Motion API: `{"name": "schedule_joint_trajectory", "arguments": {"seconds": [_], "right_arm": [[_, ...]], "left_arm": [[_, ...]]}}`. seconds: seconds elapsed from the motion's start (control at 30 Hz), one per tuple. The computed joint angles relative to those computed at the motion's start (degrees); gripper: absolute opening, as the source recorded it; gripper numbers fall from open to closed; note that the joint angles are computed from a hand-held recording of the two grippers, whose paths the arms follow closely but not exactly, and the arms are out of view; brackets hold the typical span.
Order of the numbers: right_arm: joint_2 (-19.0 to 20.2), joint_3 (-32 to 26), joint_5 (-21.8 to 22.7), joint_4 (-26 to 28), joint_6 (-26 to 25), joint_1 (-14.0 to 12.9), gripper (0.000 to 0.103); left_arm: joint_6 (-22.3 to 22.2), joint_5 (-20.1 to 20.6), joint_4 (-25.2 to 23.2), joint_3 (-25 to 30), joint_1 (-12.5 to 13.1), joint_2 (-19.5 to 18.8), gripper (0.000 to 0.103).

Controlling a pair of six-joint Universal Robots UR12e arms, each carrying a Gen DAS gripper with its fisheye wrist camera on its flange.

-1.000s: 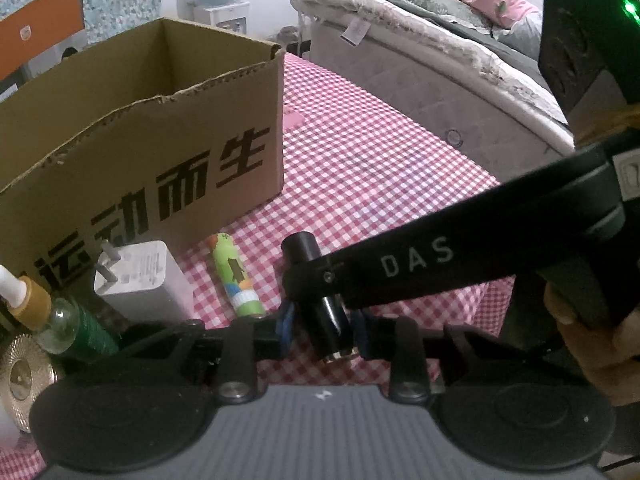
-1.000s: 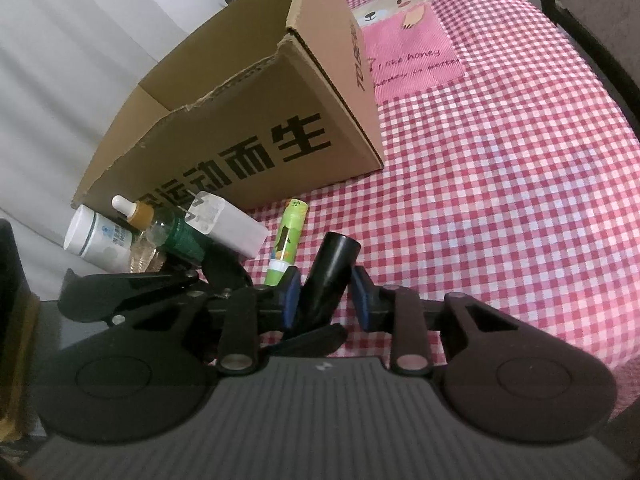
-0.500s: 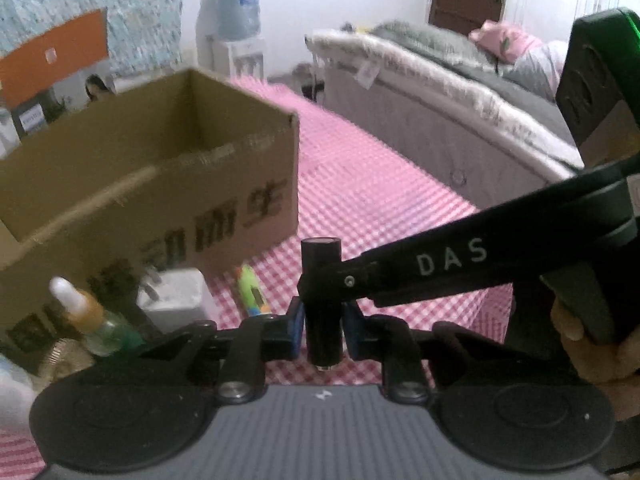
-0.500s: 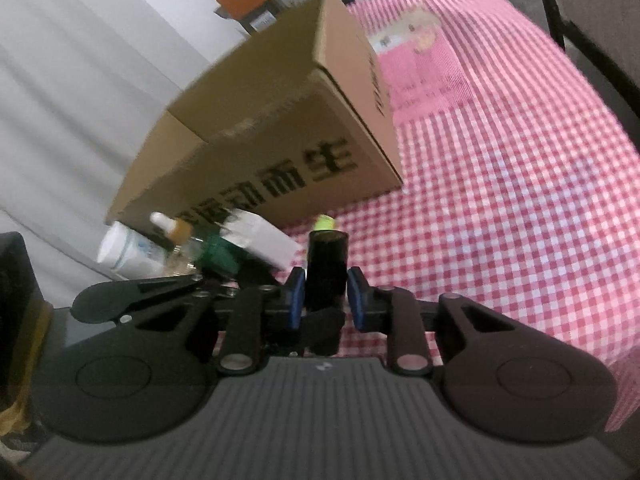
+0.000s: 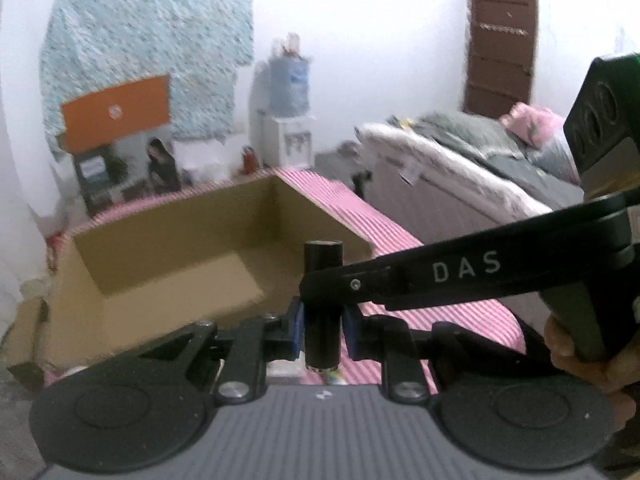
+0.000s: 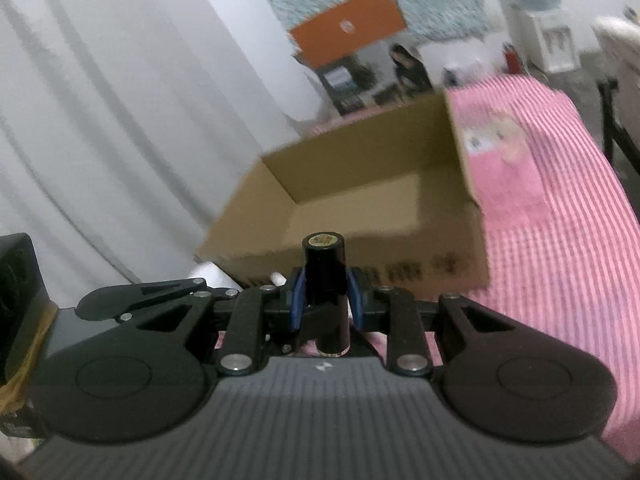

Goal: Organize rigid objects
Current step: 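Carry the black cylinder into the cardboard box and open the right tool, then withdraw the right tool from the box back over the table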

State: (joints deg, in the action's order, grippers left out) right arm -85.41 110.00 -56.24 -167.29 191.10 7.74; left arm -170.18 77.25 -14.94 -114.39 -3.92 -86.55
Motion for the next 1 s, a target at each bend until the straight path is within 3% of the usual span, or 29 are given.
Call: {"name": "schedule_joint_trajectory", "arguments": {"seconds": [0.13,0.27,0.6,0.73,0.83,0.87,1.0], "right_arm": [[2.42,-4.57,1.91,0.11,-1.50,1.29,0.022],[6.47,-11.49,4.48,4.53,-2.97,2.42,0.022],[21.61,-34.34,8.00,31.77,-2.75,5.54,0.022],[26.94,-41.89,8.52,41.08,-2.76,6.47,0.023],[29.98,-46.11,6.89,45.51,-3.15,7.23,0.025],[30.40,-46.44,6.95,45.86,-3.13,7.28,0.026],[31.09,-47.00,6.20,46.13,-3.44,7.50,0.030]], "left_arm": [[-1.22,1.23,0.17,1.81,1.62,-0.16,0.021],[-1.45,1.92,-4.23,5.64,3.63,-1.92,0.021],[-0.87,4.66,-22.24,17.24,8.13,-11.33,0.022],[-1.42,5.74,-27.07,20.29,9.42,-14.14,0.022],[-1.86,7.60,-28.06,21.03,9.40,-14.95,0.034],[-1.78,8.17,-27.50,20.77,9.26,-14.87,0.042],[-1.54,8.25,-25.11,19.42,9.27,-13.90,0.053]]}}
